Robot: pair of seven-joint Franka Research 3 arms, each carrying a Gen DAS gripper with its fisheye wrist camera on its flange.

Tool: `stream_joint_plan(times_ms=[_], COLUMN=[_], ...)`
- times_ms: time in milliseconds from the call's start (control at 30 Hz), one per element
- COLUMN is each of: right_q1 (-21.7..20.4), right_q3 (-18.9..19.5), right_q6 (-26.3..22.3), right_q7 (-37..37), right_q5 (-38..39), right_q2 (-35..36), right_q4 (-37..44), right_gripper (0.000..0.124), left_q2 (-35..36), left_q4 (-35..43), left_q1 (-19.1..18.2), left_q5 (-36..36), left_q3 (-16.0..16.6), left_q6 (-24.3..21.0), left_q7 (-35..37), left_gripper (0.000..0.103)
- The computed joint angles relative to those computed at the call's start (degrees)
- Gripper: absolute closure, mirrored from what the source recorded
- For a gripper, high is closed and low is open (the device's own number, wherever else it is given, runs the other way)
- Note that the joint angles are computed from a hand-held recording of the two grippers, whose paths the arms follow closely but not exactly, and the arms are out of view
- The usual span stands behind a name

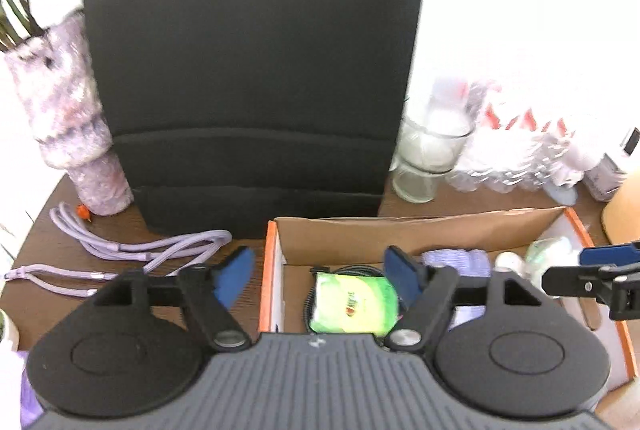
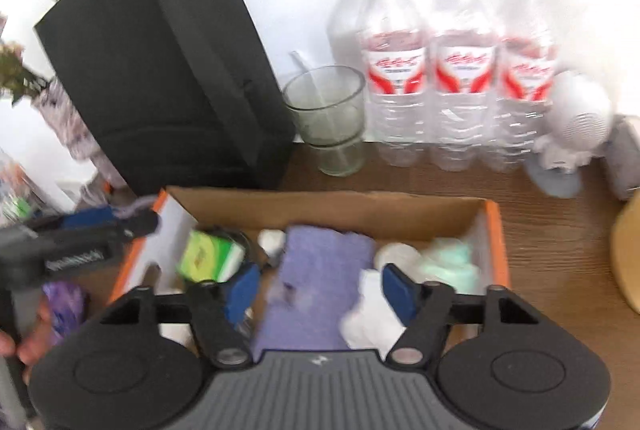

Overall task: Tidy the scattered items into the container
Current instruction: 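Open both grippers over the box and withdraw them, then grasp the white bottle cap with the right gripper while the left grasps the red rose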

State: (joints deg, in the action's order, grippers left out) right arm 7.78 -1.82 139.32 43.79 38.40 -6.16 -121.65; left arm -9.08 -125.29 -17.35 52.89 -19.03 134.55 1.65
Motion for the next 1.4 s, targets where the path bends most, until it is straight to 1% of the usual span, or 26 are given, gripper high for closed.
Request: stream_joint_plan(times_ms=[33,67,100,133,167,200,267,300,333,367,433,500,533,600,633,667,733,767,800,900,967,1067,1167,1267,1333,1400], right_q1=[-0.15,-0.47,-2.77,-3.73,-2.68,0.36,10.37,13.37,14.37,13.53,11.05,8.84,6.96,2.95,1.3,0.35,-0.56,-0.08,0.33,1.92,2.28,0.51,-1.47,-3.33,-5.4,-6.85], right_q3=[0.03,0.08,2.14,2.86,2.33,-0.13,-8.77,-11.44,-12.92,-12.4,-10.6,-9.53,-9.55,-10.99,-12.22,-12.6,-11.83,-11.62,-11.19,-9.22,-8.62,-9.8,-10.25,-12.89,-14.1,-14.82], right_q6=[2.23,4.56,6.58,8.76,12.0,15.13,19.47,20.41,19.82,19.36,19.06,19.76,18.47,13.13,10.43,9.75,11.2,11.92,12.28,14.59,15.71,11.79,11.53,9.38,6.62,4.6], right_q7=[-0.97,-2.44,-4.22,-7.8,-15.4,-25.45,-45.54,-55.58,-62.19,-64.79,-62.29,-61.25,-58.69,-52.47,-51.4,-51.5,-52.07,-52.67,-52.38,-51.72,-52.15,-51.58,-52.63,-52.23,-53.45,-56.07], right_q5=[-0.56,-0.51,0.57,3.81,11.07,21.11,37.25,44.37,48.54,50.73,49.51,50.12,48.04,40.91,37.73,36.49,35.77,36.33,36.51,38.97,41.67,41.35,43.3,45.01,47.41,50.4], right_q2=[-1.82,-3.52,-5.56,-7.44,-9.14,-11.45,-18.06,-21.0,-22.75,-23.65,-25.83,-29.54,-31.51,-35.2,-36.3,-36.54,-35.83,-34.37,-32.51,-26.63,-24.7,-24.69,-27.71,-29.5,-29.59,-29.25], right_q4=[-2.15,-4.48,-6.94,-9.29,-11.9,-14.58,-20.02,-22.27,-23.85,-25.06,-27.48,-30.75,-32.73,-37.06,-38.84,-40.37,-42.47,-42.58,-42.1,-39.77,-38.83,-38.61,-39.9,-40.25,-40.36,-40.44], right_gripper=[0.045,0.044,0.044,0.045,0.045,0.045,0.045,0.045,0.045,0.046,0.048,0.052,0.052,0.052,0.052,0.052,0.053,0.055,0.063,0.079,0.085,0.086,0.086,0.086,0.086,0.085], left_q2=[-0.21,-0.75,-1.38,-1.8,-2.03,-1.96,-0.66,0.11,0.91,1.55,1.81,1.41,1.09,1.03,0.72,0.58,0.78,1.06,1.73,4.65,5.67,7.23,10.61,14.76,17.64,20.79], left_q4=[0.08,-0.18,-0.96,-1.94,-3.15,-4.18,-4.72,-4.7,-4.48,-4.17,-3.52,-4.51,-5.63,-7.57,-8.58,-9.53,-10.85,-10.99,-10.87,-9.25,-8.74,-7.72,-4.61,-0.26,2.87,6.46], left_q1=[-0.41,-1.13,-2.03,-3.1,-4.44,-5.83,-8.49,-9.76,-10.91,-12.05,-14.32,-16.85,-18.17,-20.87,-21.95,-22.8,-23.83,-24.03,-24.1,-24.57,-24.91,-24.87,-24.59,-24.56,-24.75,-25.29], left_q5=[3.16,7.31,12.32,17.4,21.97,25.68,29.32,30.08,30.33,29.81,26.58,24.23,23.96,22.38,21.46,21.09,21.11,21.38,21.83,23.6,26.46,31.17,34.33,36.38,36.2,32.55], left_q3=[-1.58,-3.5,-5.51,-7.45,-9.32,-11.01,-13.35,-14.0,-14.25,-14.24,-13.64,-13.27,-13.24,-13.96,-13.93,-13.79,-13.12,-12.66,-12.25,-11.64,-11.19,-10.13,-8.84,-7.22,-6.08,-5.06], left_q6=[-2.26,-5.6,-8.91,-12.23,-15.79,-19.5,-26.39,-28.95,-30.73,-31.86,-32.45,-32.37,-32.48,-34.29,-33.98,-32.69,-28.4,-26.06,-23.71,-19.22,-16.26,-10.53,-5.78,-1.73,-0.06,-0.36], left_q7=[-2.59,-5.92,-10.07,-14.82,-19.95,-24.9,-30.99,-32.55,-33.2,-33.25,-32.29,-33.5,-34.76,-37.52,-38.49,-39.65,-41.72,-41.73,-41.26,-38.66,-37.88,-37.59,-34.69,-30.77,-27.95,-23.51], left_gripper=[0.024,0.022,0.02,0.015,0.007,0.004,0.004,0.004,0.004,0.004,0.004,0.005,0.005,0.007,0.009,0.011,0.013,0.014,0.015,0.017,0.017,0.016,0.016,0.016,0.015,0.015])
